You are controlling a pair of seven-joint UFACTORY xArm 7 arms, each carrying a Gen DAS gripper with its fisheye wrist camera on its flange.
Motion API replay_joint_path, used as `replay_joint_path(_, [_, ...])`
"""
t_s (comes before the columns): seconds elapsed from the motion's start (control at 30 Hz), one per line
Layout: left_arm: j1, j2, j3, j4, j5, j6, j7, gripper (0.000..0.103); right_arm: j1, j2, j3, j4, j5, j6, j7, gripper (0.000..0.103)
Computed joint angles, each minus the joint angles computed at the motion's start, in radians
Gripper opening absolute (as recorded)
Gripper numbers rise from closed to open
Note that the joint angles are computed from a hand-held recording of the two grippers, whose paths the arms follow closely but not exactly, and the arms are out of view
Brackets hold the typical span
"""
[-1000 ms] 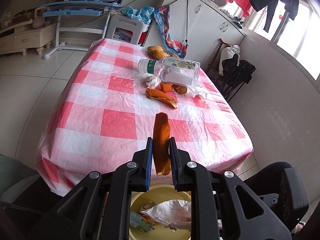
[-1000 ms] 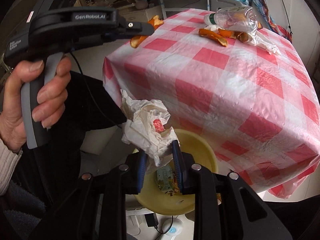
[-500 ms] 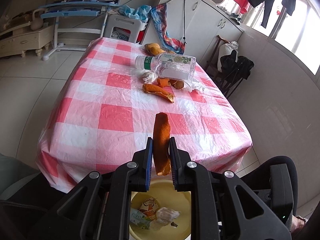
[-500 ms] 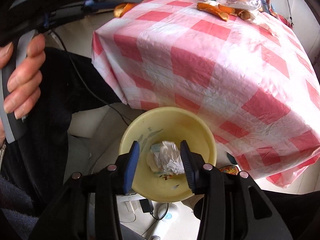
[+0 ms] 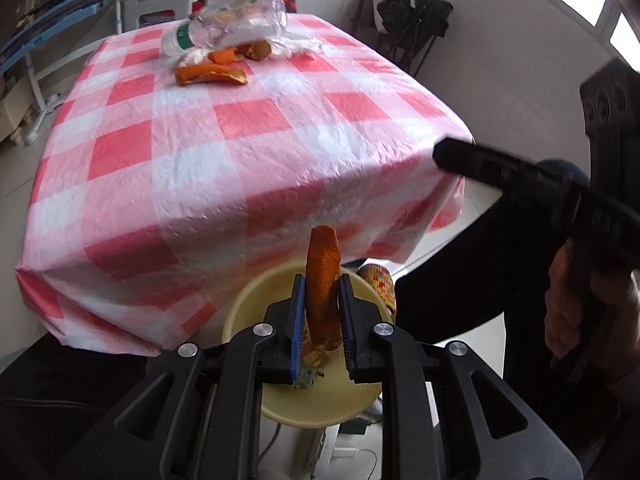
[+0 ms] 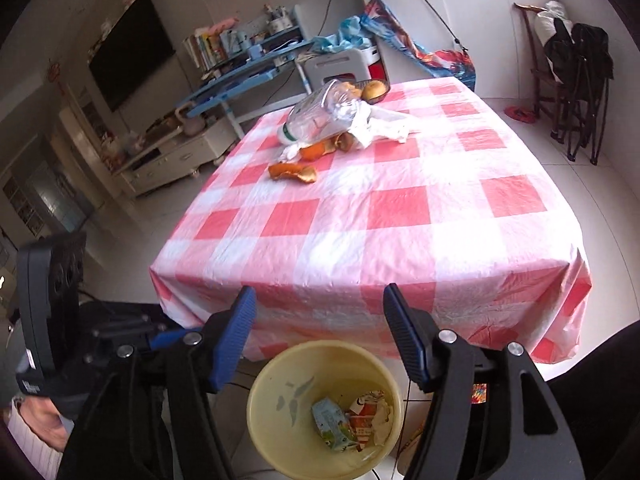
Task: Collect trash
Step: 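Lower the orange peel over the basin and open the left gripper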
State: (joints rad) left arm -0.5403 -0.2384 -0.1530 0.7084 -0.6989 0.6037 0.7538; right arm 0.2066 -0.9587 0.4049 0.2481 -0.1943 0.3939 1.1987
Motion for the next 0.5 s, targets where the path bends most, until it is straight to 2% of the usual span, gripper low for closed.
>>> replay_joint_path(0.1, [0.001, 0.010, -0.031, -0.006, 0.107, 0.068, -0.020, 0.016, -0.002, -0.012, 0.000, -0.008, 0.007, 0.008, 0.017, 0.064])
replay_joint_path(0.17, [-0.003, 0.018, -0.054, -0.012, 0.182, 0.094, -0.044, 0.023, 0.000, -0.010, -0.004, -0.002, 0.003, 0.020, 0.011, 0.064])
replay_joint_path(0.23, [-0.009, 0.014, -0.075, -0.029, 0.245, 0.071, -0.074, 0.040, 0.001, -0.003, 0.002, 0.006, -0.002, 0.028, 0.007, 0.065])
replay_joint_path(0.27, [-0.013, 0.009, -0.076, -0.036, 0.257, 0.060, -0.082, 0.042, -0.001, 0.003, 0.008, 0.012, -0.007, 0.031, 0.006, 0.065])
replay_joint_path(0.43, [-0.034, -0.004, -0.022, -0.029, 0.144, 0.030, -0.044, 0.051, -0.006, -0.008, 0.022, 0.006, -0.025, 0.033, 0.008, 0.068])
replay_joint_path(0.5, [-0.034, -0.009, -0.007, -0.025, 0.080, -0.017, -0.031, 0.058, -0.009, -0.013, 0.028, 0.006, -0.029, 0.038, 0.015, 0.069])
